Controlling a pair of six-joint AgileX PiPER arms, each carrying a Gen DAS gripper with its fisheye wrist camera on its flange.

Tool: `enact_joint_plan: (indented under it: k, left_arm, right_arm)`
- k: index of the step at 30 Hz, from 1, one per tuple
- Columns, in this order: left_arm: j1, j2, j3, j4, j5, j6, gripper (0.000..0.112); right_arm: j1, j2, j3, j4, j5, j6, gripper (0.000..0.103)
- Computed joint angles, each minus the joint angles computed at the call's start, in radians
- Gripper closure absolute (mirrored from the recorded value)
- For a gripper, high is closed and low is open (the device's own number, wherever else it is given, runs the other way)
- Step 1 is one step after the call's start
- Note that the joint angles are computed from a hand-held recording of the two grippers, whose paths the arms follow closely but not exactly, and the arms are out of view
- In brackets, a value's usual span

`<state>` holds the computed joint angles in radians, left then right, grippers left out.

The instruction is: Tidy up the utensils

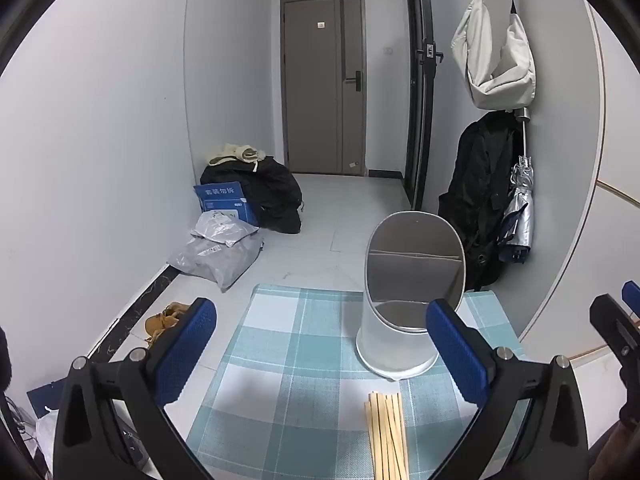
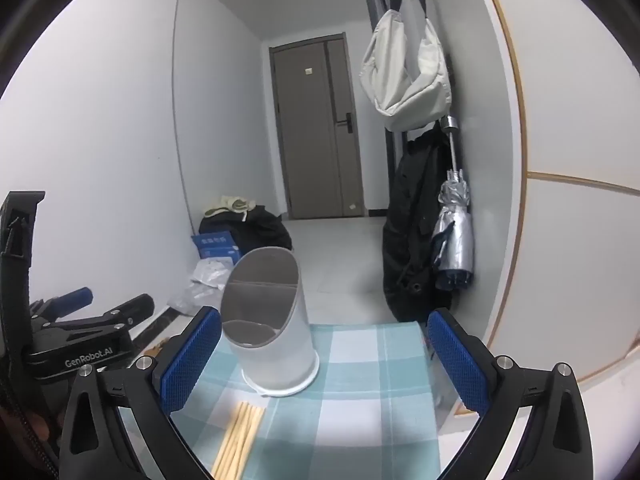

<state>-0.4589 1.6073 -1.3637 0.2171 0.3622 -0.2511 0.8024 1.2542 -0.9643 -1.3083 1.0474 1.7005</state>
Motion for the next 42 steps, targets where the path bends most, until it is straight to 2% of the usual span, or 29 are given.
enact_joint_plan:
  k: [7,17,20,24,27,32,42]
  left_arm:
    - [0.005,0.001,-0.002,-0.043,0.006,0.043,0.010]
    - [-0.008,-0.017,0.039,0.085,-0.042,-0.085,0.010]
    - [0.002,-0.014,0.033,-0.009,-0.033,0.010,0.010]
    - [-0.001,-0.014,0.039,0.036,-0.038,-0.029,0.010]
    - [0.006,-0.005,0.021,-0.059,-0.014,0.068,0.010]
    - [-0.002,-0.001,0.013,-0.015,-0.007,0.022,0.010]
    - [-0.009,0.012,-0.007,-0.020,0.014,0.040,0.010]
  right_arm:
    - [0.003,-0.001,0.005,-0.011,0.016,0.009,0.000]
    - [0.011,0.003,0.011,-0.030,0.014,0.035,0.000]
    - [0.016,0.003,0.012,-0.034,0.018,0.038,0.000]
    - [0.018,0.003,0.011,-0.035,0.020,0.041,0.000]
    - [0.020,0.001,0.013,-0.037,0.022,0.043,0.000]
    - [0.031,0.002,0.017,-0.043,0.032,0.056,0.000]
    - [0.033,-0.001,0.017,-0.041,0.039,0.064,0.000]
